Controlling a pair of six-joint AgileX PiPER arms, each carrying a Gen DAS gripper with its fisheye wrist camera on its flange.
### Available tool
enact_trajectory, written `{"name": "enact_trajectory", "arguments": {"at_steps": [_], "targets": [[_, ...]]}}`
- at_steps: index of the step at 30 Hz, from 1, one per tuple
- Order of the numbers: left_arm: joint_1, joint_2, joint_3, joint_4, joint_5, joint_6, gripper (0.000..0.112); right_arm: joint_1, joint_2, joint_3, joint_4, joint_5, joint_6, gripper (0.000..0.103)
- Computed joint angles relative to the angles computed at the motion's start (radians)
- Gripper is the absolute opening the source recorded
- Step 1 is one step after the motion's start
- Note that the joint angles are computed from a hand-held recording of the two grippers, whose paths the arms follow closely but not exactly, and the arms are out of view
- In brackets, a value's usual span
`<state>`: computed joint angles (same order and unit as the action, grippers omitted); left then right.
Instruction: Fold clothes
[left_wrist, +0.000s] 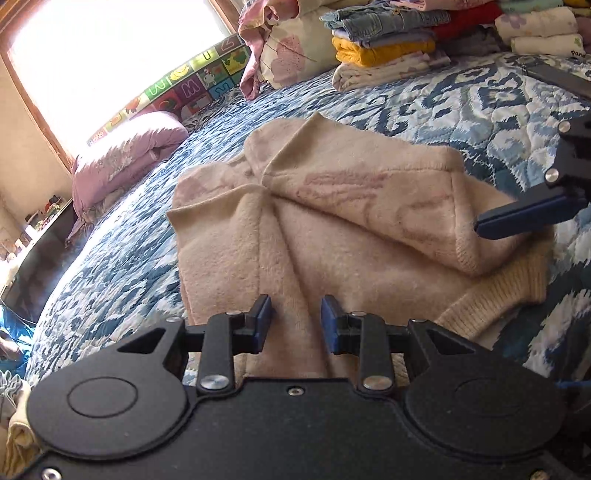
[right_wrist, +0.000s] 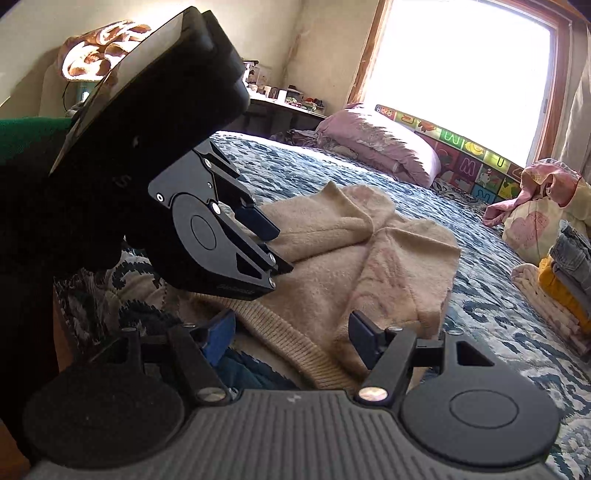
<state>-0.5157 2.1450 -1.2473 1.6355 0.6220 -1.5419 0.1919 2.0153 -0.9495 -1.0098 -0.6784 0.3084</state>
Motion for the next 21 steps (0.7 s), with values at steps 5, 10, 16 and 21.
{"name": "enact_trajectory", "arguments": {"at_steps": [5, 10, 16, 21], "targets": [[0.032, 0.087, -0.193, -0.169, 0.048, 0.181, 0.032, -0.015, 0.019, -0.029, -0.032, 0.014, 0.071, 0.068], [0.072, 0.081, -0.217, -0.190, -0.001, 0.111, 0.014, -0.022, 0.026, -0.028, -0.046, 0.010, 0.075, 0.068], [0.100, 0.031, -0.209, -0.157, -0.097, -0.085, 0.012, -0.039, 0.041, -0.054, -0.092, -0.005, 0.145, 0.068], [0.090, 0.110, -0.270, -0.204, -0.080, -0.017, 0.013, -0.047, 0.048, -0.062, -0.111, -0.012, 0.171, 0.068]]}}
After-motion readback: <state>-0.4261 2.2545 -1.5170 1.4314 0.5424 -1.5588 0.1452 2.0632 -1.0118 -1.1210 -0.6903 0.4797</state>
